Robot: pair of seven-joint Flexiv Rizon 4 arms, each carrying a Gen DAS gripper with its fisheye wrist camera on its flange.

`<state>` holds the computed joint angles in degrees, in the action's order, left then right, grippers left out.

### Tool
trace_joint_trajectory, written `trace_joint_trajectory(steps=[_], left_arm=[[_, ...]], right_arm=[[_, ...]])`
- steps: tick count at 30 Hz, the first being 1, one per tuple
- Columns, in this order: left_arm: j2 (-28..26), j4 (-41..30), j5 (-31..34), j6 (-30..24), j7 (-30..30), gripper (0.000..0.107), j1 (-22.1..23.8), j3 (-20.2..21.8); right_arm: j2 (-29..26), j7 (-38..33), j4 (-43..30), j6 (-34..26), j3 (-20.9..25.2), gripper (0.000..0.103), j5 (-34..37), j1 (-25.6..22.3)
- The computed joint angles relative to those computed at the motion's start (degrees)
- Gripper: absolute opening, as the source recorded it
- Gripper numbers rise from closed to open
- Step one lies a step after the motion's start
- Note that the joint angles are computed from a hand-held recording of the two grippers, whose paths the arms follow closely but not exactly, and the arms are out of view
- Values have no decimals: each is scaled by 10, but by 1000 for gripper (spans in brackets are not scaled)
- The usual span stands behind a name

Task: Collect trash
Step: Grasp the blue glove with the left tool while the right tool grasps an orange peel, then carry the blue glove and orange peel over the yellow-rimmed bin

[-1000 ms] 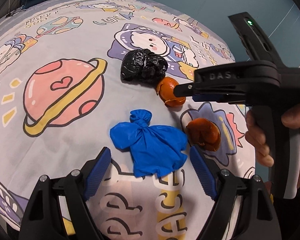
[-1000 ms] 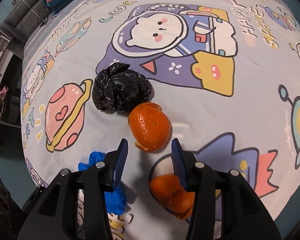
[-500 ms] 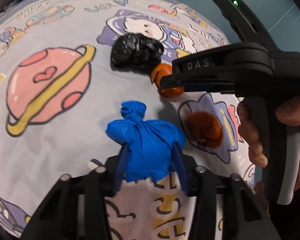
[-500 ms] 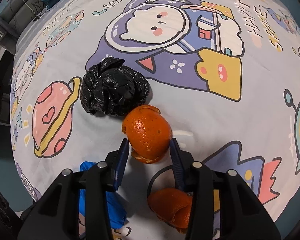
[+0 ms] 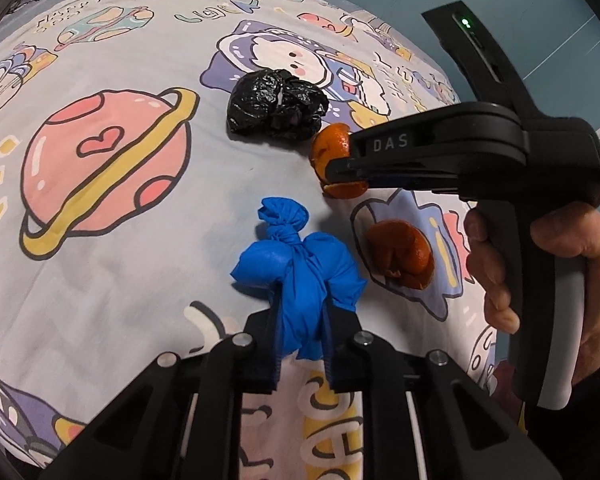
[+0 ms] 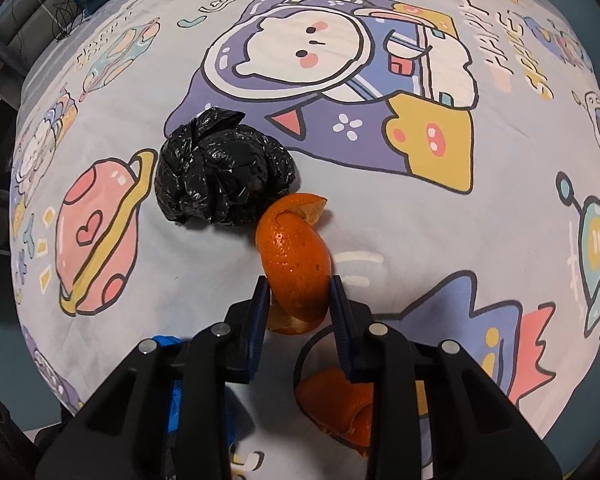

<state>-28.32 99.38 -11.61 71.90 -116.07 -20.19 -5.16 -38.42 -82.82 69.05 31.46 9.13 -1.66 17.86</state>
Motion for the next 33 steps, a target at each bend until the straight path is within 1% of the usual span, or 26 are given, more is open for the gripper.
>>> trace_joint_trajectory(steps=[5,14,16,26,33], left_arm=[[17,18,2,11,0,14,-1,0],[51,49,11,26,-7,14,-7,2],[58,49,25,24,-18,14,-15,13],[89,53,76,18,-66,14,-34,32],[102,36,127,4,-107,14,-51,43]], right_arm=[[17,2,16,10,2,27,6,-6],[64,-2,62,39,10,27,22,-16],[75,0,74,43,10,27,25,-17],[139,-15,137,71,17,27,53,-39],[190,-37,181,89,17,28,82,-61]])
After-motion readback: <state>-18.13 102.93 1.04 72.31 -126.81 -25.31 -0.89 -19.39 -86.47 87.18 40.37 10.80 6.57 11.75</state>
